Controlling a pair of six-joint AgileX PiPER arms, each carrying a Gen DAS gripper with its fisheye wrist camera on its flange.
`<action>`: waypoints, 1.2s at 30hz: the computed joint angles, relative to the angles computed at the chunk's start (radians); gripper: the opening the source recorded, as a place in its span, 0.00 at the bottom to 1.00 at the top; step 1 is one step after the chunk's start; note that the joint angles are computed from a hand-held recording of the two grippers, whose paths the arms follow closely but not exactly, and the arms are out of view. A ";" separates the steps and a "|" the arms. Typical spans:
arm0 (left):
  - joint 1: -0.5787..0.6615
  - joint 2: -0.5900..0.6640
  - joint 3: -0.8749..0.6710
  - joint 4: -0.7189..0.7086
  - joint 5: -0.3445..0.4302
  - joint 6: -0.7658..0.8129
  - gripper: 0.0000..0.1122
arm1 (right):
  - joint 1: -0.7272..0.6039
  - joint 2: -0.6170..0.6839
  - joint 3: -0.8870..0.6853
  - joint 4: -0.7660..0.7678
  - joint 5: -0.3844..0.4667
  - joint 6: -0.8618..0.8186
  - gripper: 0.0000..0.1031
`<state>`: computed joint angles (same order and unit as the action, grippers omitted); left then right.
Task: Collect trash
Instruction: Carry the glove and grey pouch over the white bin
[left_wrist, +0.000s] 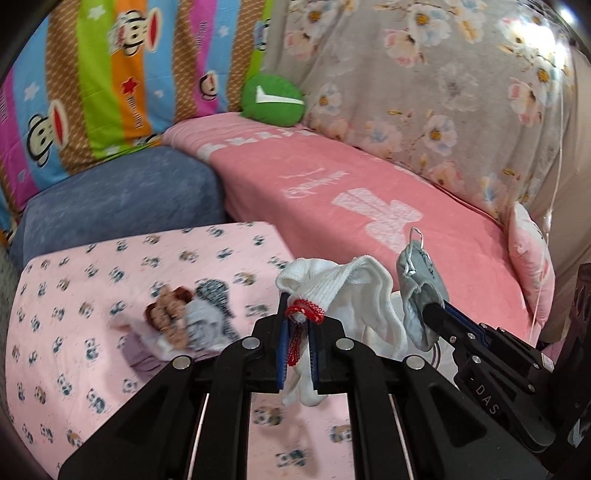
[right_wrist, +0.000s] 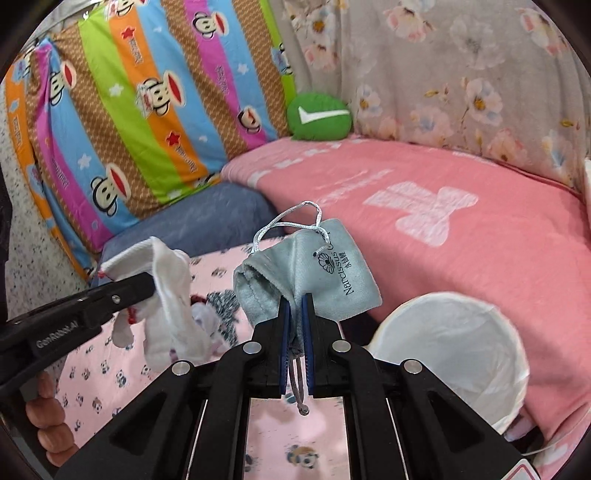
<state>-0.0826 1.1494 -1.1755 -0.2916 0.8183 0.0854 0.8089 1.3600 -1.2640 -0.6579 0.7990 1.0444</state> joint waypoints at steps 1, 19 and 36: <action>-0.038 0.010 -0.014 0.023 -0.006 -0.028 0.08 | -0.016 -0.025 0.008 0.002 0.005 -0.009 0.08; -0.479 0.168 -0.196 0.342 -0.029 -0.382 0.08 | -0.328 -0.288 0.151 0.156 -0.020 -0.216 0.08; -0.566 0.272 -0.273 0.369 -0.008 -0.428 0.10 | -0.514 -0.333 0.226 0.321 -0.076 -0.384 0.10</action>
